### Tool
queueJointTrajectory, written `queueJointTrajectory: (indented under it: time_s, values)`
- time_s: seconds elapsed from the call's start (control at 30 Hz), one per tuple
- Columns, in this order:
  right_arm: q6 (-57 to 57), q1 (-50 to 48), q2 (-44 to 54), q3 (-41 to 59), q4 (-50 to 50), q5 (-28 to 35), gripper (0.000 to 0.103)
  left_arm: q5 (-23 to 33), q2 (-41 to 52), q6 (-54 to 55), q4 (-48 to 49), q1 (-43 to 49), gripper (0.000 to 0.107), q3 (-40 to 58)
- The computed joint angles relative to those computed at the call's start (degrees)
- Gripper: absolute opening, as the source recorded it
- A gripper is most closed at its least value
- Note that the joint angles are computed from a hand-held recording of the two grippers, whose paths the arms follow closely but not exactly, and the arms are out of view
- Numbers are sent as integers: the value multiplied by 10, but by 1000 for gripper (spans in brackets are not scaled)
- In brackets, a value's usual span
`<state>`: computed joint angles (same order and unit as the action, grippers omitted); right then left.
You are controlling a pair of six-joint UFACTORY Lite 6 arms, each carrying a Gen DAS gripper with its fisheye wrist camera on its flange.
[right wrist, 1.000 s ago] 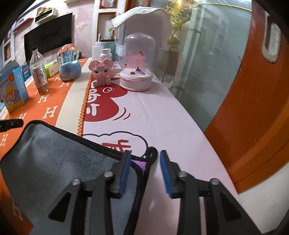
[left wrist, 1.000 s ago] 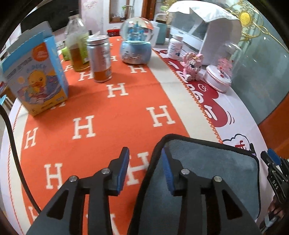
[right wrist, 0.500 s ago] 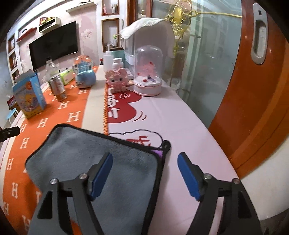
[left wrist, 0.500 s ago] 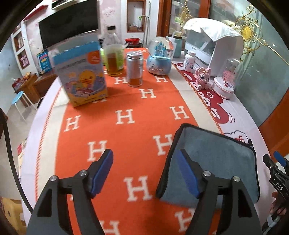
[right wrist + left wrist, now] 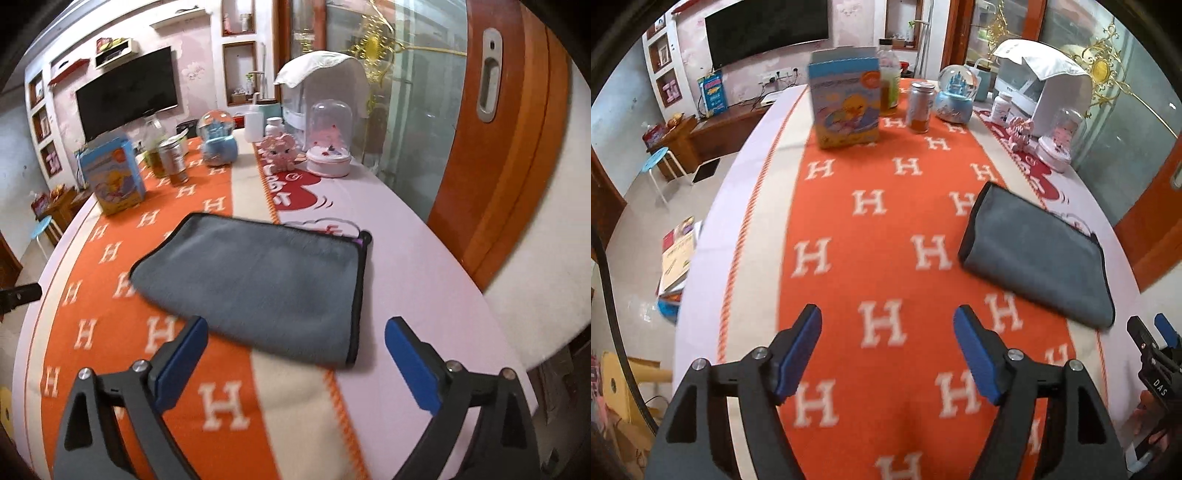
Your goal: Fold towel
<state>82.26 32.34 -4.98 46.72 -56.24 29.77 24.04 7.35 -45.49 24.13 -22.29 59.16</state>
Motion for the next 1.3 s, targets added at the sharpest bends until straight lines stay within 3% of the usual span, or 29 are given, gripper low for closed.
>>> queueJointTrajectory:
  time_s: [0.27, 0.37, 0.57, 0.7, 0.9, 1.17, 1.3]
  values:
    - [96, 213, -68, -43, 49, 108, 103, 37, -246, 52, -38, -8, 89, -200]
    - [123, 277, -80, -47, 69, 125, 103, 65, -350, 119, -108, -9, 91, -265]
    - [134, 371, -84, -32, 112, 148, 103, 143, -487, 158, -168, -33, 95, -327]
    - [123, 399, -91, -16, 143, 161, 103, 208, -558, 97, -140, -83, 102, -339]
    - [44, 393, -127, 2, 225, 166, 103, 293, -592, -77, -52, -209, 102, -310]
    - [-63, 412, -163, 75, 274, 255, 103, 344, -519, -227, 2, -325, 102, -226]
    - [-127, 399, -170, 105, 304, 263, 103, 374, -471, -304, 38, -386, 102, -186]
